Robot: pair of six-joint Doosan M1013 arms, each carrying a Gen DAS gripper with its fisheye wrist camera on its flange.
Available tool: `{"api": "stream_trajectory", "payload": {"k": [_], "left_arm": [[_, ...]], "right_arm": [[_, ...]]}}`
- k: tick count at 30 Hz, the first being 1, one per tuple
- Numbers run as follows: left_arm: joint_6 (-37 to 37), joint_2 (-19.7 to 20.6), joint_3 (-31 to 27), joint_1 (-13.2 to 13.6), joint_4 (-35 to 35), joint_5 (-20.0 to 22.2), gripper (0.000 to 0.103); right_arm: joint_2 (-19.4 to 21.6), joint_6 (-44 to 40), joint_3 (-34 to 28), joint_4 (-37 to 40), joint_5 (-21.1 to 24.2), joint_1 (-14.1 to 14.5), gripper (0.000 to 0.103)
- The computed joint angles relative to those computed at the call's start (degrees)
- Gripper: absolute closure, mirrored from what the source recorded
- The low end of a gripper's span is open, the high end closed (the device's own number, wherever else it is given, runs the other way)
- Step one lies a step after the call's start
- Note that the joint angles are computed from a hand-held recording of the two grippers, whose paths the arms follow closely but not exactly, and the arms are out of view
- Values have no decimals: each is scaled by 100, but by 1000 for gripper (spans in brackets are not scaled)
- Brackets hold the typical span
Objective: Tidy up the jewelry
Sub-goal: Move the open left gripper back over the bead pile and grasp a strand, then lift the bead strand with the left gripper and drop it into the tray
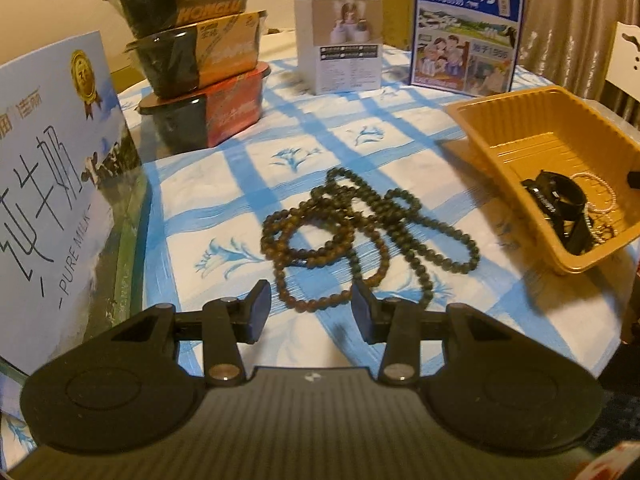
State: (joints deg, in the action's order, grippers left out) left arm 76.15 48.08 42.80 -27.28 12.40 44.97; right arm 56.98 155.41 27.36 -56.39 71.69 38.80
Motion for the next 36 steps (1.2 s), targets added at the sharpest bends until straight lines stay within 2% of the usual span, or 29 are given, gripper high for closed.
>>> {"api": "stream_trajectory", "payload": {"k": [6, 18, 24, 27, 28, 31, 33, 36], "left_arm": [[-86, 202, -325, -8, 283, 197, 64], [202, 618, -1029, 10, 304, 471, 66], [245, 895, -1485, 33, 348, 807, 68], [253, 1047, -1722, 61, 305, 1096, 75], [263, 1035, -1680, 78, 215, 1057, 78], [432, 966, -1547, 103, -20, 937, 97], [440, 953, -1551, 83, 44, 960, 97], [443, 748, -1269, 72, 14, 652, 97]], "right_arm": [[6, -10, -11, 0, 4, 1, 100], [2, 2, 5, -3, 0, 0, 100], [7, -2, -6, -1, 4, 1, 100], [9, -6, -10, 0, 7, 1, 100], [6, -2, -6, 4, 6, 1, 100], [14, -7, -22, 9, 19, -1, 100], [0, 12, 11, 5, 4, 1, 100], [2, 9, 8, 6, 7, 0, 100]]}}
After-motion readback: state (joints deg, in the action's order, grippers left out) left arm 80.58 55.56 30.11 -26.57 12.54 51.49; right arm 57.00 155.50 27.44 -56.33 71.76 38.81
